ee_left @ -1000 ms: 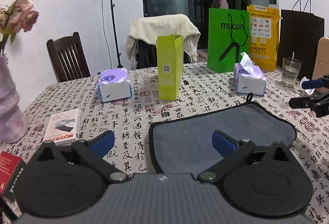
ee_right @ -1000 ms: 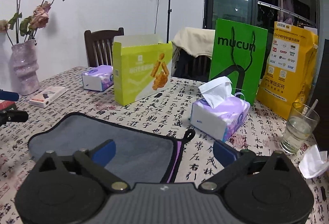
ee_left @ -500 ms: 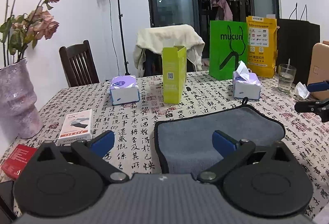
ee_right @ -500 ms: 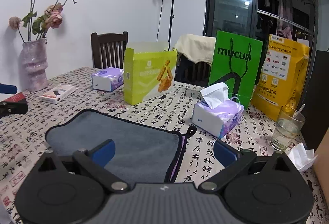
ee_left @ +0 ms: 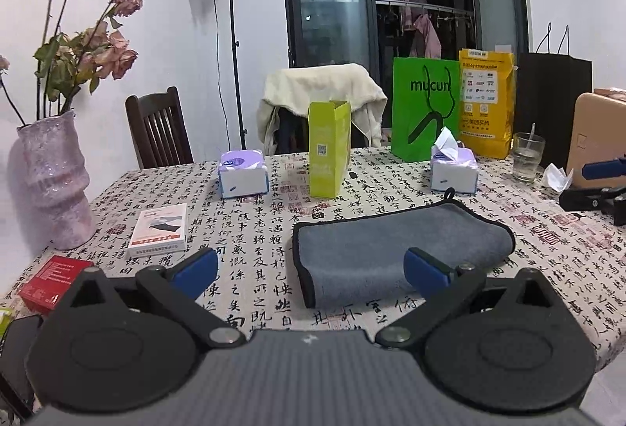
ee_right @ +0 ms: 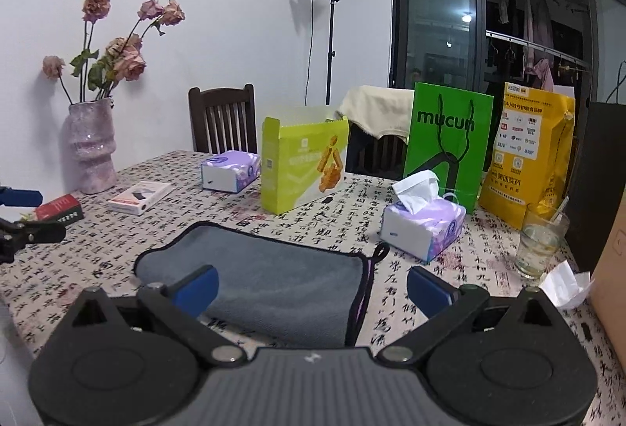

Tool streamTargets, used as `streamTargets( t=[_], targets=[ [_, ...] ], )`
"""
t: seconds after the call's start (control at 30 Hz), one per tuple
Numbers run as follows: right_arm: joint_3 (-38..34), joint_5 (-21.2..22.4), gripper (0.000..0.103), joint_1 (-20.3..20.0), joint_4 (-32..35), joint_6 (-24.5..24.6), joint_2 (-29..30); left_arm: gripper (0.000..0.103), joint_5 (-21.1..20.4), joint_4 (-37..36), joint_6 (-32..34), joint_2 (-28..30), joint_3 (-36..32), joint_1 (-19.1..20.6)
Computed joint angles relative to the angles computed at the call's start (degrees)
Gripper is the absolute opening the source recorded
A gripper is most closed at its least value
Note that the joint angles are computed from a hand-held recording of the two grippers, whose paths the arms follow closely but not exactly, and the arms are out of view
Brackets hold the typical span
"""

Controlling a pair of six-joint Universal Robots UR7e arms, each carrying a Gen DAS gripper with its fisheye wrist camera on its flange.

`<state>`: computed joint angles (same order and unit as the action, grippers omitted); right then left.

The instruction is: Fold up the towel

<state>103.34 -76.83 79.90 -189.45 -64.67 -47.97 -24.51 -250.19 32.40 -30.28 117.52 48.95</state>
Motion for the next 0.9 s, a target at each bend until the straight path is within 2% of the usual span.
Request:
streamTargets(
  t=[0.5, 0.7, 0.9],
  targets=[
    [10.6, 3.2, 0.103, -2.8, -3.2, -0.1, -7.0, 0.103, 5.2, -10.2, 0.2, 2.7, 5.6, -7.6],
    [14.7, 4.6, 0.103, -4.4, -3.1, -1.0, -10.0, 0.103, 9.3, -14.3, 0.1, 5.0, 6.9, -10.8],
    [18.7, 6.4, 0.103, -6.4, -3.0, -2.2, -12.9, 0.103, 12.1, -15.9, -4.1, 7.3, 9.3, -14.3]
  ],
)
